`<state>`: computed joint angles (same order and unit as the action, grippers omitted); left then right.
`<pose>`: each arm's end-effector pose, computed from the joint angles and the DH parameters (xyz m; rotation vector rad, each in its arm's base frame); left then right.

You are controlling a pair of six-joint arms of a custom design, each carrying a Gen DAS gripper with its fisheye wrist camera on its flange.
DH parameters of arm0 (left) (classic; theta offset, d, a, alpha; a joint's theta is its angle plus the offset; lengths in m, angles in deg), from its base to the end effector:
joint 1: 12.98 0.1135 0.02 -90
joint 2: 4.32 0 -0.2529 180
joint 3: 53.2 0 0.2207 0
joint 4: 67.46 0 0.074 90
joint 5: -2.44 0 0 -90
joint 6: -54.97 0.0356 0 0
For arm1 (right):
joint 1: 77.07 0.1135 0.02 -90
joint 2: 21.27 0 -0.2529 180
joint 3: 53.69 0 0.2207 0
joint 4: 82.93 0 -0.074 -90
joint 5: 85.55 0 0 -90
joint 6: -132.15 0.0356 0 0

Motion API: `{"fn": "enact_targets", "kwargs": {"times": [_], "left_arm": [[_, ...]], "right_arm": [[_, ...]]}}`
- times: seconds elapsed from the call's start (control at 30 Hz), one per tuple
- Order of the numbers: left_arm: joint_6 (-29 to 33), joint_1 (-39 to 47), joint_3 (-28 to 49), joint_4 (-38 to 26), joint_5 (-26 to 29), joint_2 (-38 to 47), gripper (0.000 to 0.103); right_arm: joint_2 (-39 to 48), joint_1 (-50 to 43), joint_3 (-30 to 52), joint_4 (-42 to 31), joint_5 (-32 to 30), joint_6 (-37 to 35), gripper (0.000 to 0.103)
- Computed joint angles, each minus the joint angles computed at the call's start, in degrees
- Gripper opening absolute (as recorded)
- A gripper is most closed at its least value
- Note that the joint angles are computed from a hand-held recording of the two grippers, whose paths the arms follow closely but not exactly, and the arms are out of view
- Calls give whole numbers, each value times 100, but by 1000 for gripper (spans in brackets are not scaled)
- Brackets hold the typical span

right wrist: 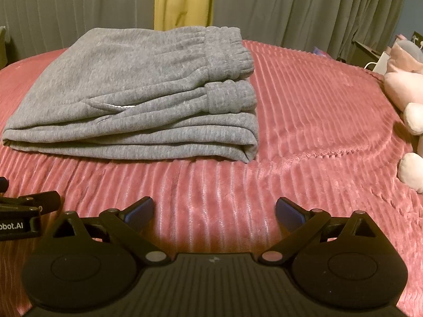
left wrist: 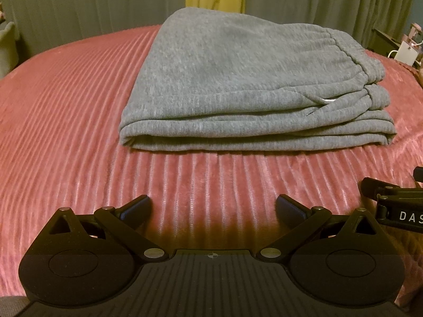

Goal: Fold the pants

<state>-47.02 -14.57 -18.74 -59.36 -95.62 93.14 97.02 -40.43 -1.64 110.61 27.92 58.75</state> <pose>0.2159 -0.0010 0.0782 -0.2839 2.5009 0.0820 0.2439 0.1637 0.0494 -0.2502 2.3771 -0.0822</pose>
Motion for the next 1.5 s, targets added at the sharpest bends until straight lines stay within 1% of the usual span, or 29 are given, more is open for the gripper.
{"fn": "enact_targets", "kwargs": {"times": [0.93,1.5], "left_arm": [[150,36,-52,28,-28,-63,103],[134,-42,-41,135,-116,41,103]], "right_arm": [[-4,5,-9,8,-9,-5,99],[-2,23,5,-7,8,11,99]]}}
